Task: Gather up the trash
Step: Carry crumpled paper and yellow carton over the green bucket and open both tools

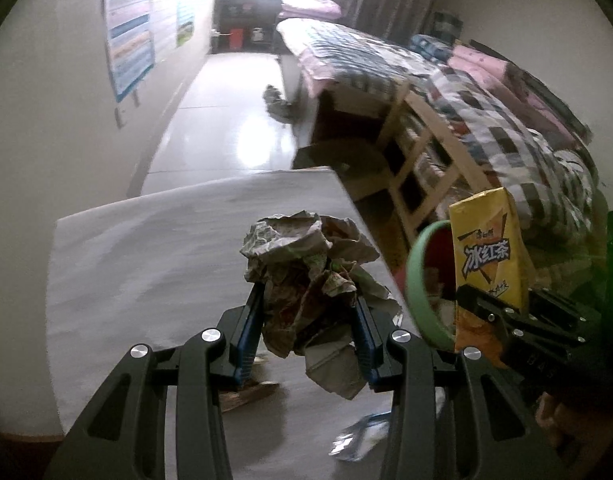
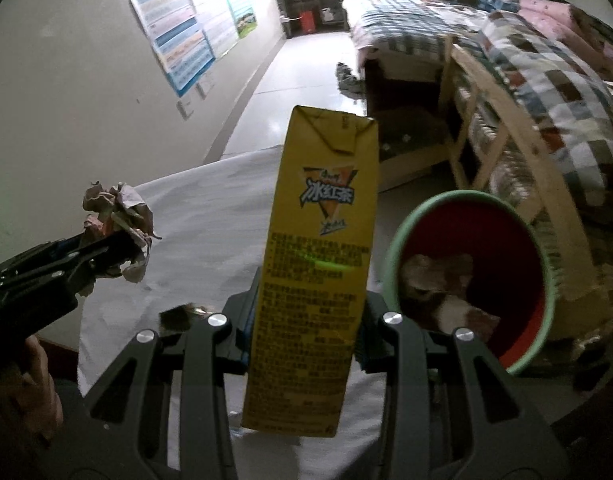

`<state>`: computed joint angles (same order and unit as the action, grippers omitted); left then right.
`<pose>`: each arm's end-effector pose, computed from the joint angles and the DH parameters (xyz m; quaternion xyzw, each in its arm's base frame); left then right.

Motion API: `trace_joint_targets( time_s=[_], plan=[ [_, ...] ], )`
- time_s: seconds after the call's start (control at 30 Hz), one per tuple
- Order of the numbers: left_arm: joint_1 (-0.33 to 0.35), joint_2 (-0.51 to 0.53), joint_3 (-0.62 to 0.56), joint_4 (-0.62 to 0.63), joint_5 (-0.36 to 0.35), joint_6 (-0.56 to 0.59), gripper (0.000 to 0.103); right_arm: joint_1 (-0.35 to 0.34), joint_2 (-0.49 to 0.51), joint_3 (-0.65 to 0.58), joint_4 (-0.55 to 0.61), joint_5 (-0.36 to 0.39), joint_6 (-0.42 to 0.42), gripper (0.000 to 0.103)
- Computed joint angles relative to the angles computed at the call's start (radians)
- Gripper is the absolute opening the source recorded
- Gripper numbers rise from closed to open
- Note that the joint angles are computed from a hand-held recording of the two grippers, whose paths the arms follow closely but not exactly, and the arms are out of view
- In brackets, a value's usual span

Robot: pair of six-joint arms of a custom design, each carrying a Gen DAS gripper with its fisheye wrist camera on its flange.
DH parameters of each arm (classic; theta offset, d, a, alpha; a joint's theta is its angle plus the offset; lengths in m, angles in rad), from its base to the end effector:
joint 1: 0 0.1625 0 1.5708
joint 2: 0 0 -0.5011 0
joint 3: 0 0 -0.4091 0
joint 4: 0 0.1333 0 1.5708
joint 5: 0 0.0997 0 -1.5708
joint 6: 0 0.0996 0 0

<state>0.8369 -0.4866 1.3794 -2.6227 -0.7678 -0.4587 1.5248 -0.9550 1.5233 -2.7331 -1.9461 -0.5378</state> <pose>-0.3896 -0.7380 0.0257 0.0951 0.9132 -0.2793 0.2813 0.0613 -0.7724 0.3304 0.1757 -0.9245 0.2240 0.2536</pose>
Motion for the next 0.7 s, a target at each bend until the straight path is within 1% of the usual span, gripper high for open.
trace_joint_targets(
  time_s=[0.13,0.3,0.5,0.7],
  plan=[
    [-0.009,0.060,-0.084,0.028,-0.036,0.032,0.038,-0.032,-0.027,-0.008,0.002,0.006,-0.014,0.036],
    [-0.013,0.126,-0.180,0.051,-0.090,0.073,0.038,-0.076,-0.045,-0.026,0.014,0.009,-0.005,0.036],
    [-0.002,0.209,-0.310,0.093,-0.205,0.101,0.038,-0.132,-0.051,-0.065,0.033,0.013,0.005,0.036],
    [0.003,0.294,-0.454,0.169,-0.266,0.126,0.038,-0.175,-0.044,-0.111,0.062,0.021,0.005,0.036]
  ],
)
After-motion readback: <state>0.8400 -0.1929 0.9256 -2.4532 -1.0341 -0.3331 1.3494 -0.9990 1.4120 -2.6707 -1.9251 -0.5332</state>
